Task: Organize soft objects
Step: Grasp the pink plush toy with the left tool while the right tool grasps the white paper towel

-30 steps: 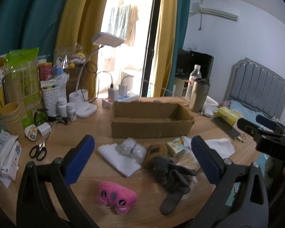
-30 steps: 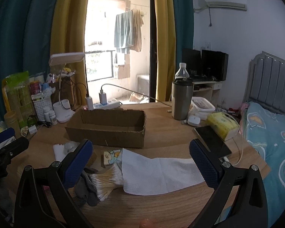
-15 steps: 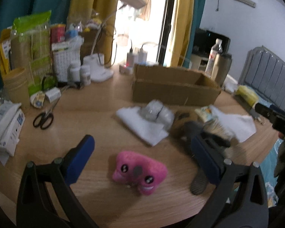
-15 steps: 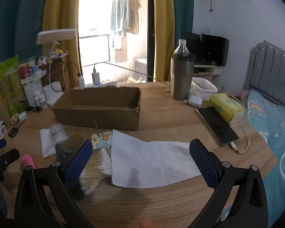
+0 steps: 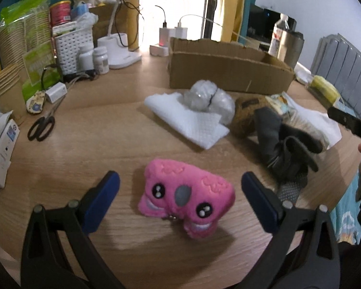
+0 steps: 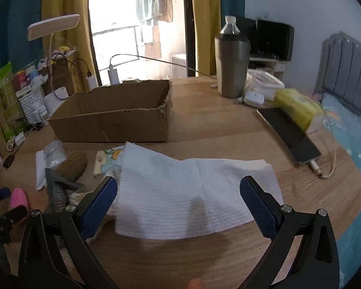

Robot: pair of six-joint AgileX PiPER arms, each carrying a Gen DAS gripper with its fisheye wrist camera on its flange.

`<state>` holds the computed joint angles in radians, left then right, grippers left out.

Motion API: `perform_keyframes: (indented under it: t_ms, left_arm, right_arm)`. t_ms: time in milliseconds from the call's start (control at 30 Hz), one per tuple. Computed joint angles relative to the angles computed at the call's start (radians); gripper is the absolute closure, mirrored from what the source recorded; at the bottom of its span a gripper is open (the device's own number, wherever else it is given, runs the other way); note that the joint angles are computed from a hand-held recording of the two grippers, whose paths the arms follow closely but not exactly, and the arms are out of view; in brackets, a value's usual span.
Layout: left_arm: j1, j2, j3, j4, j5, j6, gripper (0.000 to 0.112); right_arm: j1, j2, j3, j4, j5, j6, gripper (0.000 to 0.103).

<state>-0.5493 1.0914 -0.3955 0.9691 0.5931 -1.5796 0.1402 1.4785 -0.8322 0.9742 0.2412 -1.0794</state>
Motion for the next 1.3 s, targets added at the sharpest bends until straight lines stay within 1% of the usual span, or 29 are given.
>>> perform_keyframes:
  t_ms: [67,100,133,167,233,267,333,367,400,467,567,667,700,733,767,900,933,967,1000,1033,1100,1200,1300]
  left_arm:
    - [0.003,0.016,-0.005,-0.013,-0.007,0.025,0.014]
    - [0.011,0.027,-0.006,-0.018,-0.017,0.038,0.020]
    - [0.023,0.039,-0.008,-0.028,-0.030,0.055,0.022]
    - [0.033,0.049,-0.010,-0.042,-0.040,0.074,0.023]
    - [0.015,0.065,-0.014,-0.020,-0.021,0.049,0.023]
    - [0.015,0.069,-0.017,-0.019,-0.021,0.047,0.023]
    - [0.010,0.074,-0.020,-0.012,-0.017,0.039,0.026]
    - [0.003,0.078,-0.020,-0.002,-0.012,0.028,0.031]
    - [-0.008,0.083,-0.024,0.006,0.001,0.018,0.037]
    - [-0.012,0.081,-0.024,0.014,-0.002,0.015,0.043]
    - [-0.016,0.083,-0.027,0.017,-0.001,0.011,0.044]
    - [-0.019,0.080,-0.025,0.018,-0.007,0.005,0.046]
    - [-0.016,0.077,-0.024,0.017,-0.013,0.006,0.046]
    - [-0.015,0.073,-0.023,0.014,-0.017,0.005,0.046]
    - [-0.012,0.070,-0.021,0.012,-0.021,0.008,0.046]
    - [-0.014,0.051,-0.020,0.019,-0.022,0.002,0.046]
    - [-0.018,0.041,-0.020,0.028,-0.019,-0.005,0.046]
    - [-0.019,0.033,-0.022,0.033,-0.016,-0.008,0.046]
    - [-0.020,0.024,-0.024,0.037,-0.014,-0.009,0.046]
    - [-0.020,0.018,-0.027,0.040,-0.011,-0.009,0.046]
    - [-0.018,0.006,-0.035,0.044,-0.006,-0.003,0.046]
    - [-0.005,-0.007,-0.045,0.041,-0.008,0.014,0.046]
    - [0.027,-0.012,-0.061,0.020,-0.023,0.052,0.046]
  right_arm:
    - [-0.006,0.037,-0.023,-0.046,-0.007,0.047,0.000]
    - [-0.009,0.053,-0.034,-0.067,-0.010,0.068,0.000]
    - [-0.011,0.072,-0.047,-0.094,-0.011,0.091,0.000]
    - [-0.008,0.089,-0.058,-0.134,-0.016,0.125,0.000]
    - [-0.002,0.123,-0.081,-0.233,-0.026,0.209,0.000]
    - [-0.001,0.140,-0.096,-0.283,-0.018,0.254,0.000]
    - [-0.004,0.172,-0.129,-0.333,0.016,0.300,0.000]
    - [-0.001,0.189,-0.151,-0.408,0.039,0.372,0.000]
    - [0.001,0.199,-0.163,-0.445,0.053,0.409,0.001]
    - [0.003,0.222,-0.186,-0.512,0.082,0.474,0.003]
    - [0.032,0.226,-0.187,-0.668,0.064,0.607,0.004]
    - [0.031,0.224,-0.187,-0.656,0.066,0.587,0.006]
    - [0.031,0.226,-0.189,-0.643,0.066,0.569,0.009]
    - [0.029,0.224,-0.185,-0.599,0.060,0.516,0.015]
    - [0.027,0.223,-0.184,-0.561,0.058,0.466,0.018]
    - [0.029,0.214,-0.172,-0.435,0.053,0.308,0.040]
    - [0.030,0.210,-0.169,-0.409,0.054,0.274,0.048]
    - [0.031,0.203,-0.162,-0.383,0.056,0.247,0.052]
    - [0.034,0.198,-0.157,-0.372,0.055,0.232,0.061]
    - [0.035,0.195,-0.155,-0.357,0.059,0.215,0.074]
    - [0.035,0.194,-0.162,-0.360,0.073,0.218,0.091]
    - [0.020,0.199,-0.175,-0.305,0.108,0.173,0.094]
    - [0.006,0.180,-0.184,-0.244,0.138,0.124,0.094]
